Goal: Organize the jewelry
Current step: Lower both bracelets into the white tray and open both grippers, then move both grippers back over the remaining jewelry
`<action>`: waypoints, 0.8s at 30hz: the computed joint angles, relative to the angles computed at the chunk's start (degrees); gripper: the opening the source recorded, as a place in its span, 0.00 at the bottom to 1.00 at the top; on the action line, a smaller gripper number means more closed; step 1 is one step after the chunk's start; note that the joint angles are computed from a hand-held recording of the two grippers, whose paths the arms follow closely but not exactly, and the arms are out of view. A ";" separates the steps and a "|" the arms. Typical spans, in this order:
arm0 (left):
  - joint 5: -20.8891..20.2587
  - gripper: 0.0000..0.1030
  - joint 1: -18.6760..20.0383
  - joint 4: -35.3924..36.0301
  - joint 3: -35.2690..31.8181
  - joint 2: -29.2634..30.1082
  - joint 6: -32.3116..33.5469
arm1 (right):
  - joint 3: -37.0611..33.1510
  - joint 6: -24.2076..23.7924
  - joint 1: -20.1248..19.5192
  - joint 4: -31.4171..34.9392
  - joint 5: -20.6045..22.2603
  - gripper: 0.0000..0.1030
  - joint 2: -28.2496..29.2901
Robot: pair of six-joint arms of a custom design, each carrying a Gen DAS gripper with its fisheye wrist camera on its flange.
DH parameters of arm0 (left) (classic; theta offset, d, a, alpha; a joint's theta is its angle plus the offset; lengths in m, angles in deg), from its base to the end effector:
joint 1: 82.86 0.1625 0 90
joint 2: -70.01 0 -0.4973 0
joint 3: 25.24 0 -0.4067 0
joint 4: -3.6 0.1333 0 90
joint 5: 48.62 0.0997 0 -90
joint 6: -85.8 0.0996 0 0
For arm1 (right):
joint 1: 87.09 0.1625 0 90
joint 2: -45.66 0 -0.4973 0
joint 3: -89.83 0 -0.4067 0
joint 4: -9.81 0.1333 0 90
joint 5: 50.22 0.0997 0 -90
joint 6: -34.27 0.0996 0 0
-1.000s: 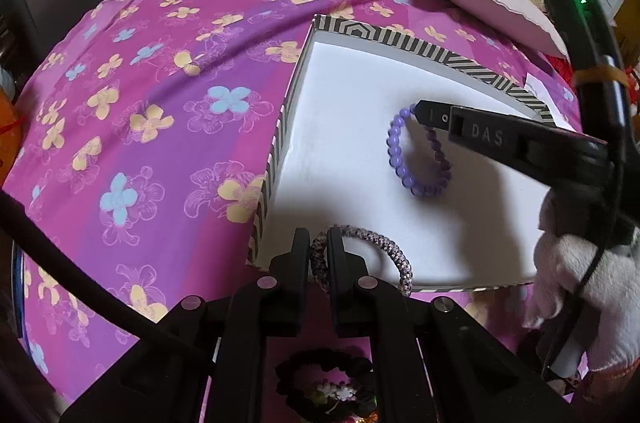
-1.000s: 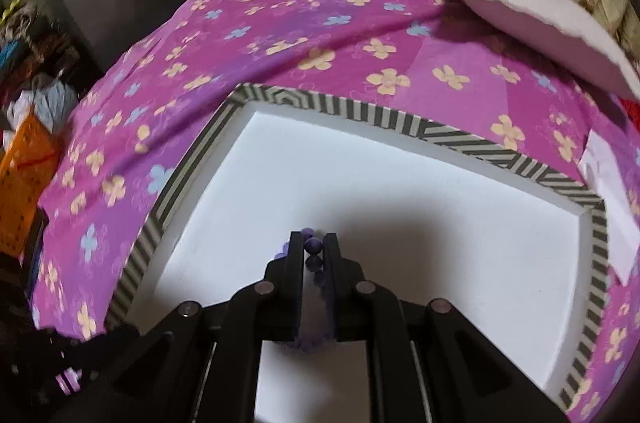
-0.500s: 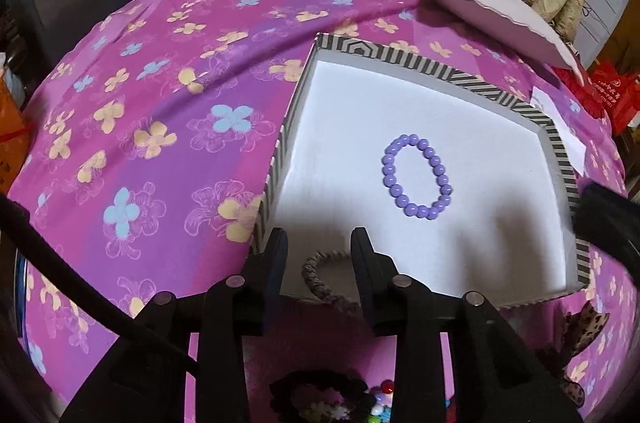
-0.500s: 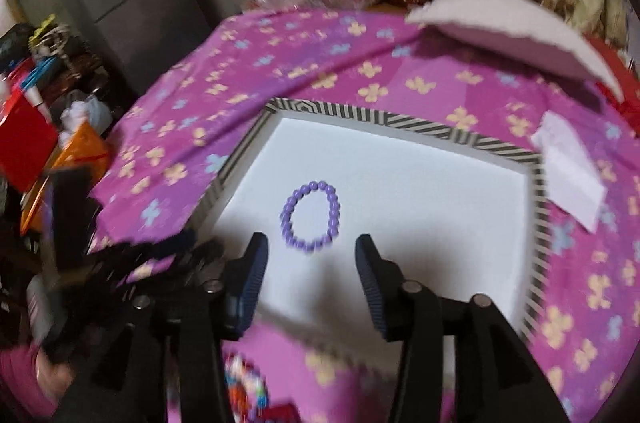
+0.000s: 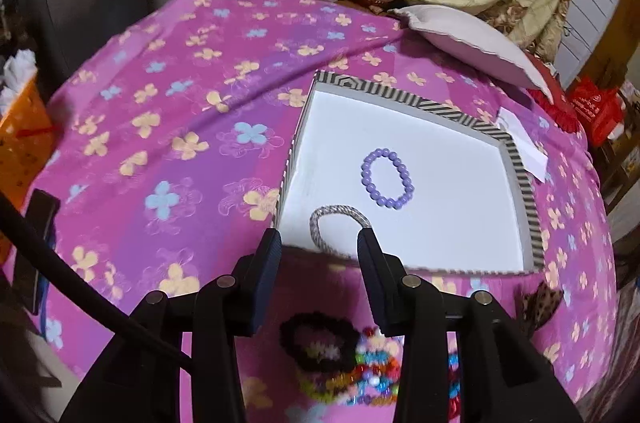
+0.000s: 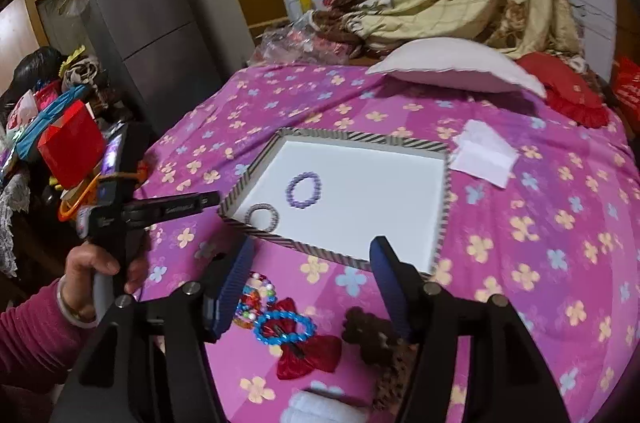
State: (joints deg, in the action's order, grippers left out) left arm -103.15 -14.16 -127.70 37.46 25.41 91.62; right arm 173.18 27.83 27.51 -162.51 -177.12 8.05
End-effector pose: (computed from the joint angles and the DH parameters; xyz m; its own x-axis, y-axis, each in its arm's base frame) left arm -0.1359 -0.8746 0.3500 -0.8036 0.1693 -0.5706 0.4175 0.8435 -0.3378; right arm 0.4021 -0.7016 0.1702 -0.8330 -0.0894 0.5460 -0.4304 0.7247 -0.5381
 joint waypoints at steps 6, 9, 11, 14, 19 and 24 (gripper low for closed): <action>1.60 0.50 -1.77 -6.86 9.32 -4.54 3.13 | 5.20 2.61 0.30 -2.45 0.93 0.63 -2.44; 2.16 0.50 -2.54 -9.98 12.98 -6.12 4.92 | 7.74 3.46 0.52 -2.05 -0.28 0.63 -2.87; 2.14 0.50 -2.94 -10.86 14.81 -7.02 5.24 | 9.55 4.41 0.38 -2.52 -0.33 0.63 -3.20; 1.86 0.50 -3.38 -11.30 17.27 -8.18 4.96 | 12.39 6.22 0.07 -3.60 -0.72 0.63 -3.80; 1.47 0.50 -3.87 -11.56 20.40 -9.68 4.27 | 16.20 9.05 -0.72 -4.59 -1.14 0.63 -4.52; 1.17 0.50 -4.31 -11.73 23.19 -11.09 4.18 | 18.74 10.93 -1.23 -5.57 -0.65 0.63 -4.71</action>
